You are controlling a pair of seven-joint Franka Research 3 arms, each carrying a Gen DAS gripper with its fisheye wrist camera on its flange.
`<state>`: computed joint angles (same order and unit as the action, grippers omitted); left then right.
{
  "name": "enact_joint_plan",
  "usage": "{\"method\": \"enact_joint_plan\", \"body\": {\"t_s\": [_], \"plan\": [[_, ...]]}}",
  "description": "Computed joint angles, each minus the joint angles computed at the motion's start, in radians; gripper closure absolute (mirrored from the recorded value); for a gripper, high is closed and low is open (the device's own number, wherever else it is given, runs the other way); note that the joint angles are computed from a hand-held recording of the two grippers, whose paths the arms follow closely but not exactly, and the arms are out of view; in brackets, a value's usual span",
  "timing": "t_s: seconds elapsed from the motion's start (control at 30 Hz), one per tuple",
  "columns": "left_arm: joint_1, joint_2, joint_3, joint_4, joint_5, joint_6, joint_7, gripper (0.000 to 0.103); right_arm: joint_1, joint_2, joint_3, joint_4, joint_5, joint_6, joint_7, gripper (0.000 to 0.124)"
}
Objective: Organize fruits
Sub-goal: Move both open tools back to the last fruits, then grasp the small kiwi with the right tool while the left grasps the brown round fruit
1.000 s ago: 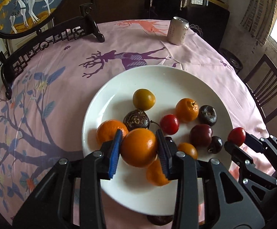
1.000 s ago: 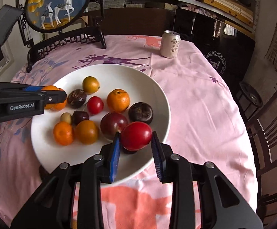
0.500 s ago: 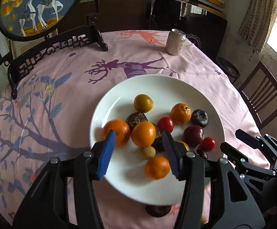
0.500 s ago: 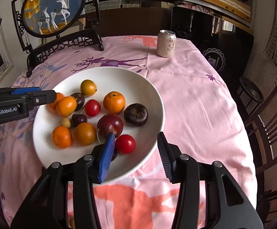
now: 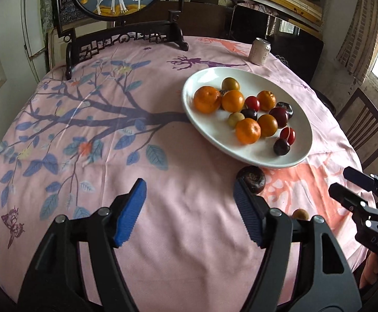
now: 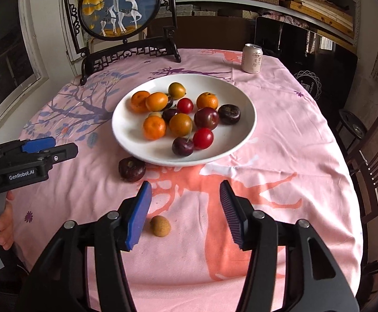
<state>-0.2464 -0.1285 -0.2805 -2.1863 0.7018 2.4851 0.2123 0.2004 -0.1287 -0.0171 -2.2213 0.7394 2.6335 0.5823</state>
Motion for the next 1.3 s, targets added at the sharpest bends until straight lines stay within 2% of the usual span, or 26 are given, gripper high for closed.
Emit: {"method": "enact_joint_plan", "body": {"t_s": [0.1,0.23,0.4,0.5,0.53,0.57,0.8,0.93,1.07,1.2,1.3], "plan": [[0.003,-0.031,0.006,-0.041,-0.023,0.019,-0.008,0.032,0.005,-0.013,0.01,-0.039,-0.034,-0.026,0.011,0.068],[0.008,-0.05,0.001,-0.062,-0.034,0.027,-0.007,0.032,0.007,0.011,0.027,-0.06,-0.115,-0.011,0.07,0.068],[0.008,-0.054,-0.008,-0.065,-0.039,0.027,-0.001,0.032,0.007,0.05,0.025,-0.04,-0.127,-0.009,0.096,0.069],[0.006,-0.048,-0.01,-0.058,-0.048,0.025,0.006,0.032,0.003,0.069,0.024,-0.024,-0.122,-0.036,0.093,0.082],[0.005,-0.047,-0.01,-0.056,-0.049,0.024,0.009,0.032,0.003,0.067,0.027,-0.031,-0.115,-0.015,0.082,0.097],[0.004,-0.045,-0.011,-0.052,-0.049,0.021,0.01,0.032,0.004,0.067,0.029,-0.033,-0.122,-0.009,0.076,0.101],[-0.01,-0.011,-0.016,-0.008,-0.049,-0.008,0.034,0.032,-0.011,0.03,0.005,-0.034,-0.045,-0.016,0.045,0.101],[-0.025,0.033,-0.011,0.033,-0.067,-0.007,0.072,0.032,-0.03,0.022,-0.015,-0.028,-0.005,-0.036,0.032,0.101],[-0.043,0.131,-0.002,0.119,-0.078,-0.006,0.136,0.032,-0.05,0.025,-0.028,-0.021,0.019,-0.072,0.026,0.101],[-0.078,0.269,0.016,0.263,-0.054,-0.101,0.21,0.032,-0.068,0.027,-0.033,-0.019,0.031,-0.1,0.024,0.101],[-0.086,0.336,0.036,0.322,-0.101,-0.113,0.263,0.033,-0.078,0.02,-0.038,-0.021,0.048,-0.119,0.01,0.101]]}}
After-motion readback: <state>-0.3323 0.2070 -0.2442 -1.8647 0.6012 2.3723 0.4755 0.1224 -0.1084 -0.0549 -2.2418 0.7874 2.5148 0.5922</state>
